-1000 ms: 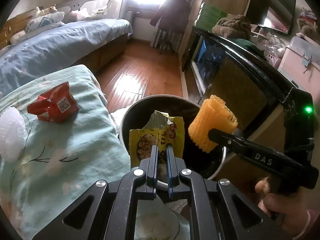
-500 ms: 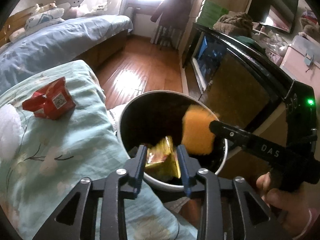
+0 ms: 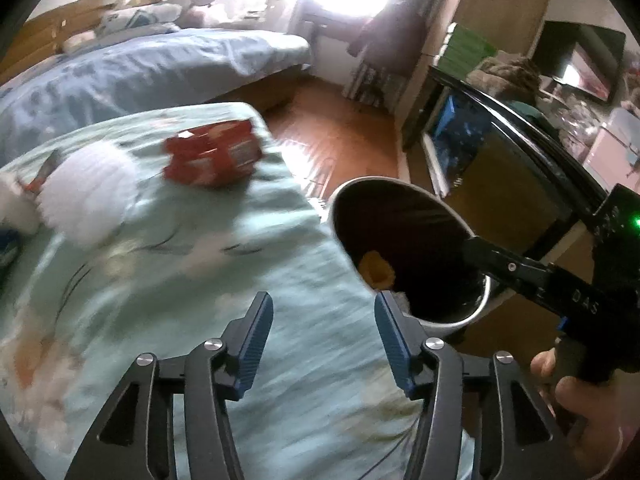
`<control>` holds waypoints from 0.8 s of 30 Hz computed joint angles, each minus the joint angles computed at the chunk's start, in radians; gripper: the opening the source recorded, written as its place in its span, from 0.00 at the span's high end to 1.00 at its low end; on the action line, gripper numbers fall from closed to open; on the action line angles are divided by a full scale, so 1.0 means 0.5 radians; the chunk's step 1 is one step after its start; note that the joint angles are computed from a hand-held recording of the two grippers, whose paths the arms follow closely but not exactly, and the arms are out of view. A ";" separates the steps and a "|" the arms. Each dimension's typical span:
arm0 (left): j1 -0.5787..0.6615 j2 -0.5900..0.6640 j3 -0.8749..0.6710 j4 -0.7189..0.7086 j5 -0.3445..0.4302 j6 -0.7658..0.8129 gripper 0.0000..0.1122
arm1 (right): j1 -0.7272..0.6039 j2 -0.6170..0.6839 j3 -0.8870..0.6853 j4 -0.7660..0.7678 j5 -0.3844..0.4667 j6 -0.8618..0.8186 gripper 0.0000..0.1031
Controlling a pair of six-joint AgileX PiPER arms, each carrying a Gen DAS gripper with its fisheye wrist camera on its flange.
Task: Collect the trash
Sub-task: 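Carry both items over the bin and open both grippers to drop them, then move both open grippers back toward the red chip bag and white foam net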
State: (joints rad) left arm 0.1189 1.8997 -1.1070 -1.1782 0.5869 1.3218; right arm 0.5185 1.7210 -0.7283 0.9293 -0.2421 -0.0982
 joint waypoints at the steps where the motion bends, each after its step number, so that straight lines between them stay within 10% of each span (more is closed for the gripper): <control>1: 0.033 -0.015 0.024 -0.007 0.011 0.014 0.52 | 0.021 0.013 -0.015 0.010 -0.001 -0.008 0.28; 24: 0.661 -0.145 0.118 0.131 0.219 -0.096 0.49 | 0.253 0.359 -0.562 0.389 0.179 -0.515 0.26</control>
